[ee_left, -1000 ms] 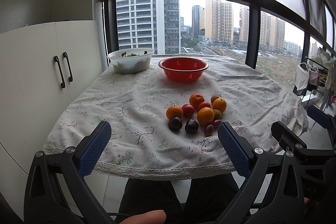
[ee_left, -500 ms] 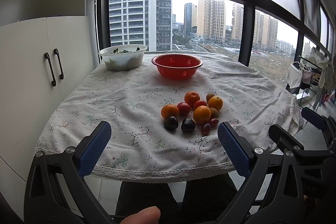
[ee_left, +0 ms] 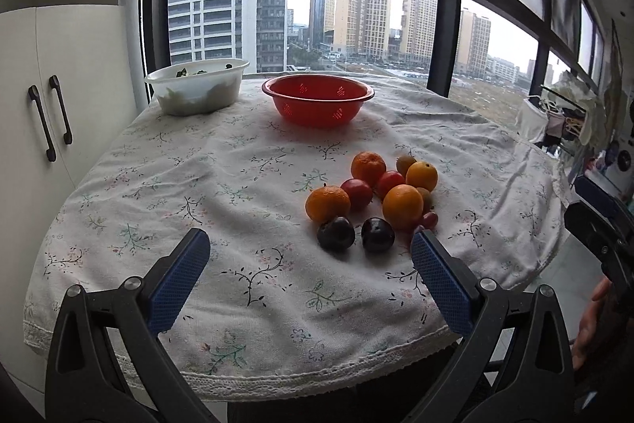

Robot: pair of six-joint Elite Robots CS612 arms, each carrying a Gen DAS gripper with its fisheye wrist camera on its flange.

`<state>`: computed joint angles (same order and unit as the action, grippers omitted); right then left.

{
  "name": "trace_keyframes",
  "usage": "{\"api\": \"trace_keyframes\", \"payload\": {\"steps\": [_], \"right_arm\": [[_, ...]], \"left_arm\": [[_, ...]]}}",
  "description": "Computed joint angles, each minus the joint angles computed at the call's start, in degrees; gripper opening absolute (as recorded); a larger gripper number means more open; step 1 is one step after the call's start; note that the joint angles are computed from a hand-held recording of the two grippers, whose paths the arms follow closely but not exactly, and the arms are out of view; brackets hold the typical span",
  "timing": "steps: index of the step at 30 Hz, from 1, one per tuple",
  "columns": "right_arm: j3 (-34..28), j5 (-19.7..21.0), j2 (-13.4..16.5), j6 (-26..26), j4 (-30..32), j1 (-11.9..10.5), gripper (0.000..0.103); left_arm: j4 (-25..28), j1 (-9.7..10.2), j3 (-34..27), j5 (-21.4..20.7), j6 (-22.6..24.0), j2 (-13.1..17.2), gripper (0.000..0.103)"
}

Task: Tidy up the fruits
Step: 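Move the left tool toward the fruit pile while the right tool approaches it too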

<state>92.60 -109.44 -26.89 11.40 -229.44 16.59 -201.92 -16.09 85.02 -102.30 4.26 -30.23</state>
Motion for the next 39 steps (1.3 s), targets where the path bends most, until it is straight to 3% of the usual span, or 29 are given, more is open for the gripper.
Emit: {"api": "trace_keyframes", "payload": {"steps": [2, 4, 6, 10, 13, 15, 17, 19, 21, 25, 28, 32, 39], "right_arm": [[-0.03, 2.18, 0.28, 1.78, -0.71, -0.85, 0.103], [0.71, 5.42, -0.57, 4.02, 2.52, -1.99, 0.103], [1.41, 8.62, -1.28, 7.1, 4.77, -3.24, 0.103], [1.88, 19.82, -3.1, 9.7, 13.95, -6.27, 0.103], [0.79, 22.27, -2.83, 9.05, 15.51, -6.84, 0.103], [-0.15, 23.74, -2.64, 7.51, 16.05, -7.06, 0.103], [-1.36, 24.53, -2.57, 5.48, 17.67, -7.14, 0.102], [-2.51, 26.06, -2.46, 3.71, 18.92, -7.41, 0.094], [-3.44, 27.31, -2.35, 2.19, 19.94, -7.59, 0.086], [-4.83, 29.14, -2.23, -0.58, 22.66, -7.78, 0.069], [-5.65, 29.88, -1.95, -1.76, 23.37, -7.75, 0.067], [-6.51, 31.11, -1.61, -2.11, 24.03, -7.79, 0.066], [-6.73, 32.92, -1.63, -3.62, 24.31, -7.68, 0.063]], "left_arm": [[2.01, 0.74, -1.83, -1.33, 0.21, 0.53, 0.103], [4.82, 1.42, -3.58, -3.15, 2.32, 0.9, 0.103], [8.96, 1.66, -5.04, -4.05, 6.68, 0.98, 0.103], [16.79, 1.66, -7.56, -5.27, 16.04, 1.21, 0.103], [22.79, 1.78, -9.24, -10.16, 21.68, 1.25, 0.102], [26.45, 1.59, -10.45, -12.33, 24.71, 1.33, 0.095], [30.48, 1.4, -11.97, -13.47, 27.47, 1.54, 0.078], [33.74, 1.2, -13.45, -14.51, 29.34, 1.97, 0.066], [36.24, 0.93, -14.62, -14.03, 29.96, 2.37, 0.057], [36.69, 0.74, -15.17, -12.4, 29.39, 2.69, 0.057], [37.11, 1.04, -15.41, -12.13, 27.55, 2.84, 0.056], [39.6, 1.48, -15.44, -14.02, 27.38, 2.89, 0.044], [41.96, 1.47, -16.63, -17.1, 27.75, 3.49, 0.039]]}}
